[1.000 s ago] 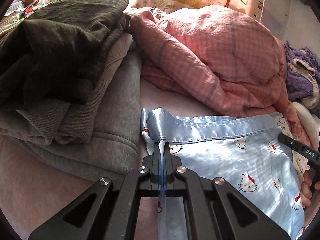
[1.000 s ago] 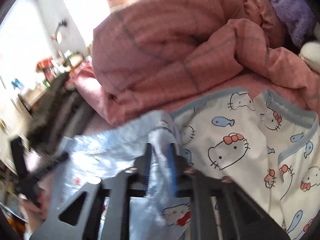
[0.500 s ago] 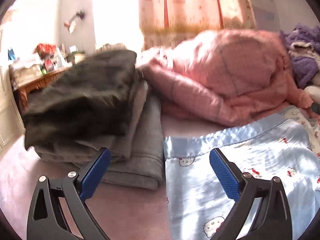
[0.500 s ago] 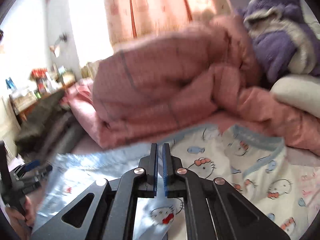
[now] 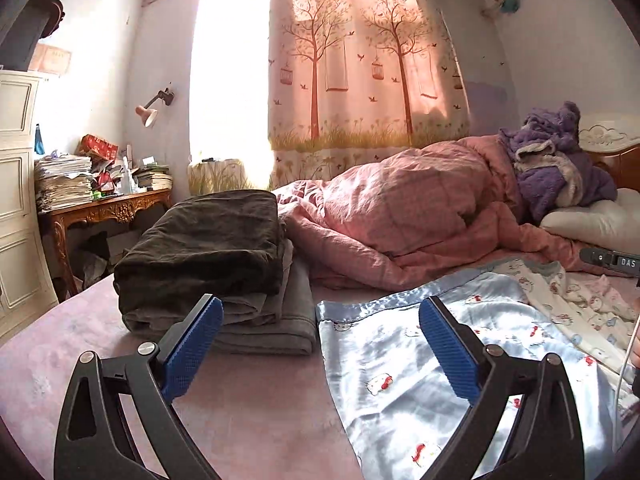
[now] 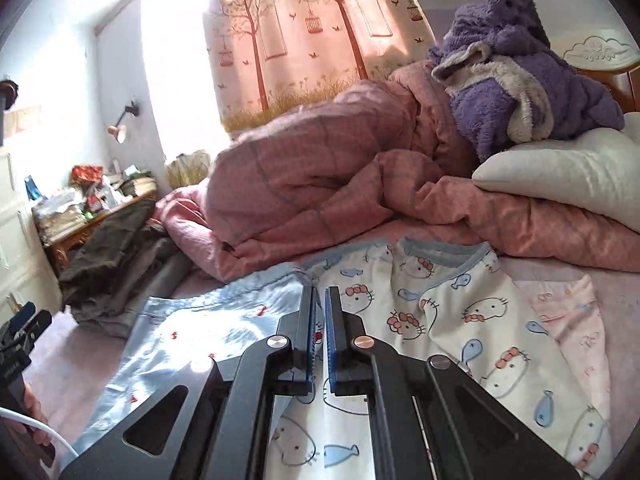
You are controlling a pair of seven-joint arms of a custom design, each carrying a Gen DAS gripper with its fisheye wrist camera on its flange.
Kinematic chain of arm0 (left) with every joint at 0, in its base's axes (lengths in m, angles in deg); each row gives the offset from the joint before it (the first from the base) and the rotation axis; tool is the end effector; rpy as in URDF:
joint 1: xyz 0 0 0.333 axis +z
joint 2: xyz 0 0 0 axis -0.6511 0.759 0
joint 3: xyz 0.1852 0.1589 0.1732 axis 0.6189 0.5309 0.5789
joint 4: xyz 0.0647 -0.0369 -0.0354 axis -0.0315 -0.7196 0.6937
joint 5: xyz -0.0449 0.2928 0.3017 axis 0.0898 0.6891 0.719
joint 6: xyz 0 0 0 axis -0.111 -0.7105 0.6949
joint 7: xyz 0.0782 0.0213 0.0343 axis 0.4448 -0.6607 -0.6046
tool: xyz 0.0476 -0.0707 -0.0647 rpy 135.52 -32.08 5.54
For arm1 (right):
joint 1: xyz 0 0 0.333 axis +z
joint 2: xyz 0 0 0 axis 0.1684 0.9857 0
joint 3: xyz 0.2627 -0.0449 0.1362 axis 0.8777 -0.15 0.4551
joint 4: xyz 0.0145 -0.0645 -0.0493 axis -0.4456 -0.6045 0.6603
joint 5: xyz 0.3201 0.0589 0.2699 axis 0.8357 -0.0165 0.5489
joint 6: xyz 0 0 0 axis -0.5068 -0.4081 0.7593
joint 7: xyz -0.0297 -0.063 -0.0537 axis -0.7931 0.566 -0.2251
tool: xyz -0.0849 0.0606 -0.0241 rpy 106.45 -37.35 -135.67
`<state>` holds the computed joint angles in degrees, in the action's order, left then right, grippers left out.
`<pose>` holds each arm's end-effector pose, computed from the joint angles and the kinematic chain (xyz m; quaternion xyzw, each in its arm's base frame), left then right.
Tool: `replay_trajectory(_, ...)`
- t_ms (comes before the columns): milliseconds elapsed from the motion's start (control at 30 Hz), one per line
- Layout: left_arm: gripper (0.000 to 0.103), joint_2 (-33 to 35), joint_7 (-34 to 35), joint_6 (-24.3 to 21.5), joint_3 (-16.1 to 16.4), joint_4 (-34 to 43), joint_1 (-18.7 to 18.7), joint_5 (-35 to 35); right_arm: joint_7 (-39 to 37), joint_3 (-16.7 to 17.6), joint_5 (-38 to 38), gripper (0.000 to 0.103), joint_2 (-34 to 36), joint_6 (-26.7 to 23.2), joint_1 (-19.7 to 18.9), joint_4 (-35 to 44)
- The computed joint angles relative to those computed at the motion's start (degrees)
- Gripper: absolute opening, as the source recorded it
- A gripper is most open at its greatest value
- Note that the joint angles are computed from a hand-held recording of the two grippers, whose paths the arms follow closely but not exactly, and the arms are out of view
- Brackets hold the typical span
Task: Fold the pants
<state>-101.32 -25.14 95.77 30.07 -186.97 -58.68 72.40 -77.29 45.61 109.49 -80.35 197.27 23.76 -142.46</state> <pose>0.2958 -0.2626 0.4799 -0.6411 0.4424 -0.3321 0.5320 0.5137 0.0600 0.4788 -0.6678 0.4861 -0.1958 0.5286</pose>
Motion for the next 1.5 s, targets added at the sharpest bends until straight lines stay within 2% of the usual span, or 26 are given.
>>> replay_trajectory(33,0.103,-1.4,-0.2,0.2,-0.2,-0.9,-1.2,-0.4,1.7,-0.7,-2.1,0.004,-2.0,-1.7,-0.4,-1.5)
replay_trajectory(100,0.103,-3.7,0.3,-0.7,-1.5,-2.5,-3.3,-1.5,3.4,-1.8,-6.5,0.004,-6.0,-4.5,-0.9,-4.3)
replay_trajectory(167,0.103,-3.7,1.2,-5.1,-3.4,-2.2,-4.9,-5.0,-1.5,-1.1,-7.3,0.004,-10.8,-0.4,-0.9,-7.5)
replay_trajectory(233,0.103,-4.9,1.5,-6.4,-3.1,-3.1,-7.5,-7.1,-3.5,-1.3,-10.2,0.004,-14.6,1.7,-0.7,-10.4)
replay_trajectory(400,0.103,-6.7,0.4,-14.7,-6.4,-3.4,-11.8,-10.5,5.2,-3.5,-20.9,0.004,-22.1,1.5,-2.1,-16.1)
replay_trajectory(500,0.103,-7.4,-2.5,-18.4,-8.5,-3.6,-14.3,-10.2,8.6,-5.0,-23.0,0.004,-25.5,2.9,-1.9,-18.9)
replay_trajectory(600,0.103,-6.5,-1.4,-20.5,-8.3,-2.5,-16.6,-9.8,8.3,-7.2,-22.7,0.004,-28.8,5.3,0.2,-21.3)
replay_trajectory(767,0.103,-1.8,1.8,-26.1,-9.8,2.1,-17.5,-9.1,5.2,-10.7,-23.5,0.004,-32.5,6.5,2.6,-23.8)
replay_trajectory(900,0.103,1.1,1.1,-28.8,-10.3,3.8,-18.3,-7.9,3.9,-14.9,-27.2,0.004,-33.6,-1.0,1.5,-24.3)
replay_trajectory(967,0.103,2.6,-0.4,-29.4,-9.9,4.2,-18.6,-7.9,4.6,-13.8,-27.6,0.004,-32.7,-0.7,-0.1,-24.5)
replay_trajectory(1033,0.103,2.8,-2.0,-28.1,-8.2,3.4,-19.7,-8.5,3.5,-12.6,-27.3,0.005,-32.3,1.9,-0.5,-25.2)
replay_trajectory(1067,0.103,3.0,-2.8,-27.8,-7.8,3.1,-19.9,-8.8,2.2,-12.7,-27.1,0.007,-32.3,2.9,-0.2,-25.6)
replay_trajectory(1100,0.103,3.8,-3.6,-28.1,-8.2,3.0,-19.8,-8.8,1.0,-13.0,-26.6,0.017,-32.6,3.7,0.2,-26.1)
replay_trajectory(1133,0.103,4.3,-4.1,-28.4,-8.3,2.8,-19.9,-8.6,0.2,-13.4,-26.1,0.035,-32.8,4.2,0.5,-26.5)
replay_trajectory(1200,0.103,4.8,-5.0,-27.3,-7.7,2.0,-20.7,-7.9,-0.5,-14.2,-24.9,0.063,-33.0,4.6,1.0,-27.0)
replay_trajectory(1267,0.103,4.0,-5.5,-24.4,-5.9,0.6,-21.9,-8.0,-5.9,-16.3,-19.7,0.064,-34.3,7.2,3.7,-27.7)
replay_trajectory(1300,0.103,3.8,-5.8,-23.6,-5.5,0.3,-22.0,-8.2,-7.3,-16.6,-18.6,0.065,-34.5,7.1,3.9,-27.9)
replay_trajectory(1433,0.103,4.1,-6.9,-22.8,-5.6,-0.1,-21.8,-9.3,-6.4,-14.5,-18.7,0.066,-34.4,5.0,1.9,-29.1)
replay_trajectory(1500,0.103,2.9,-8.2,-20.0,-4.6,-1.6,-22.7,-9.5,-2.7,-12.6,-21.7,0.069,-34.7,2.7,-0.1,-30.2)
